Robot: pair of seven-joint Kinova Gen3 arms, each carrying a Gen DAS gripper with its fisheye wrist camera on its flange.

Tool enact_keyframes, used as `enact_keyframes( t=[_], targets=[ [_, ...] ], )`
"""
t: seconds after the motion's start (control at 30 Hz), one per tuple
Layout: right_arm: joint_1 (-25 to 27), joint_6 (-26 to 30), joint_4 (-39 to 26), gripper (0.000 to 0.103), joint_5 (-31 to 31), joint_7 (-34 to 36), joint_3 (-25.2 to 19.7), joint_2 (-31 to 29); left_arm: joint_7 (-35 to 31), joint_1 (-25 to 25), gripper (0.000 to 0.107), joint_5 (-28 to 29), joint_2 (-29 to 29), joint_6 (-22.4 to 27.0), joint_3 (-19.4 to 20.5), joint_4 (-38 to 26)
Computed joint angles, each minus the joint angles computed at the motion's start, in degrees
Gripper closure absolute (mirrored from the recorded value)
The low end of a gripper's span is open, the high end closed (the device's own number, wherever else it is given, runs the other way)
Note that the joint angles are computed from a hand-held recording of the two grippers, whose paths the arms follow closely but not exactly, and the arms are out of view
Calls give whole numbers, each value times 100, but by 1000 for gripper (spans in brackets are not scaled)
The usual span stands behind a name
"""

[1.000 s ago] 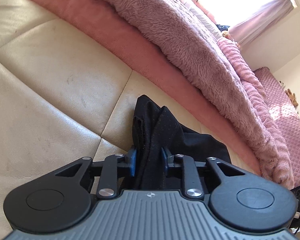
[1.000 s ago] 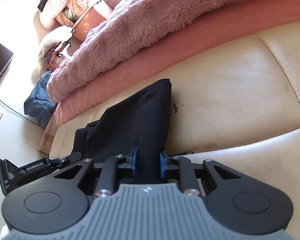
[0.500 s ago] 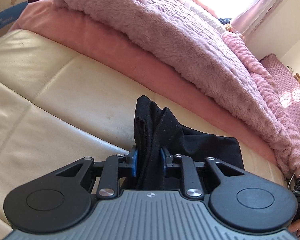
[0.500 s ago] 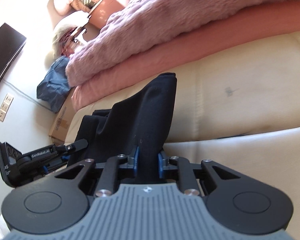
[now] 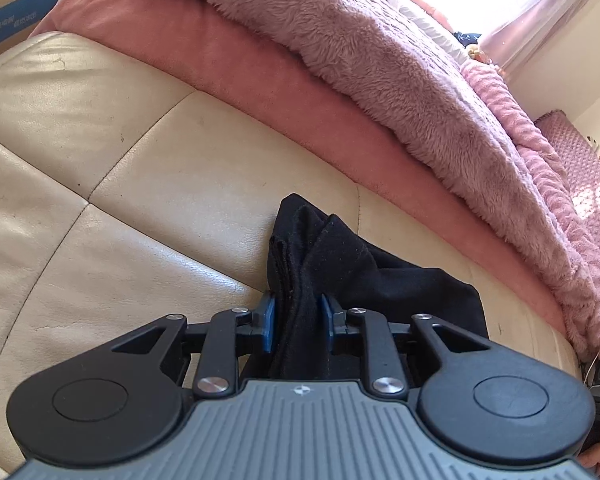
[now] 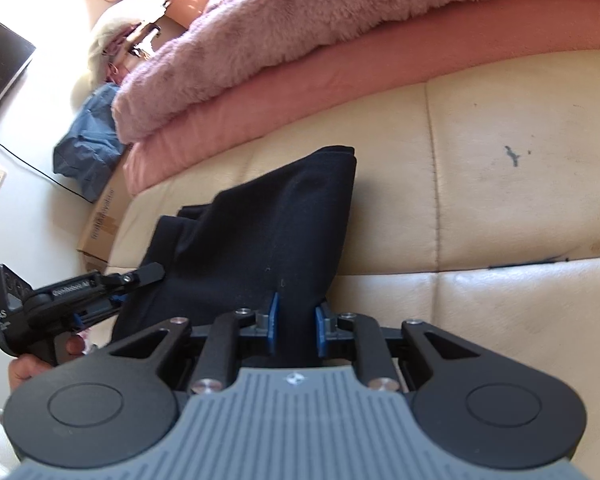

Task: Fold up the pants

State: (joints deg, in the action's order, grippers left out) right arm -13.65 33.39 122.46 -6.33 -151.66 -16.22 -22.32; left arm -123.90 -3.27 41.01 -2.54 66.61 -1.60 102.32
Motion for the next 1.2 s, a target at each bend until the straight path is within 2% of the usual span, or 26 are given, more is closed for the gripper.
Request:
enact_keyframes(
  t=[0.1,0.2,0.3,0.4,0.47,0.6,0.67,0.73,0.8,0.87,0.93,1.0,1.07,1.2],
  targets=[
    [38,55,-29,89,117,-7,-82,49,-34,12,76,-51,6,-21,9,-6],
    [107,271,-214,87,329,-72,-239,149,152,73,65,-310,-41,-99,87,-84],
    [217,734,-571,74,741,-252,-521,246,442,217,62,-735,-221,-245,208,-206],
    [296,1280,-931,70,1296,-515,-864,177,628,423,60,-1182,-683,-740,323,-155],
    [184,1631,-1176,68,1742,-758,-1020,93,706,577,59,-1394,-949,-865,330,-210],
    [544,2563,-1915,63,2314,-844,-1758,-30,712,927,57,-1849,-1495,-786,377,-493],
    [861,3029,-2314,54,2481,-841,-2197,-104,767,1077,56,-2029,-1808,-694,382,-603],
    [782,3495,-2646,51,2852,-1072,-2489,-135,849,1197,52,-2168,-2102,-577,374,-683],
    [879,3907,-2947,45,3127,-1253,-2909,-190,955,1303,47,-2240,-2443,-559,352,-656],
    [1218,4232,-3211,40,3218,-1265,-3377,-352,1029,1429,42,-2280,-2784,-590,340,-558],
    [1620,4543,-3478,35,3212,-1211,-3834,-515,1176,1466,39,-2403,-3071,-611,478,-518],
    [1957,4743,-3674,35,3138,-1083,-4178,-715,1311,1481,38,-2526,-3400,-743,605,-341],
    [2309,4926,-3834,30,3028,-924,-4519,-912,1455,1433,33,-2703,-3714,-827,792,-164],
    [2688,5089,-3956,26,2616,-694,-4858,-1322,1531,1530,30,-2996,-4165,-757,1045,197]
  ],
)
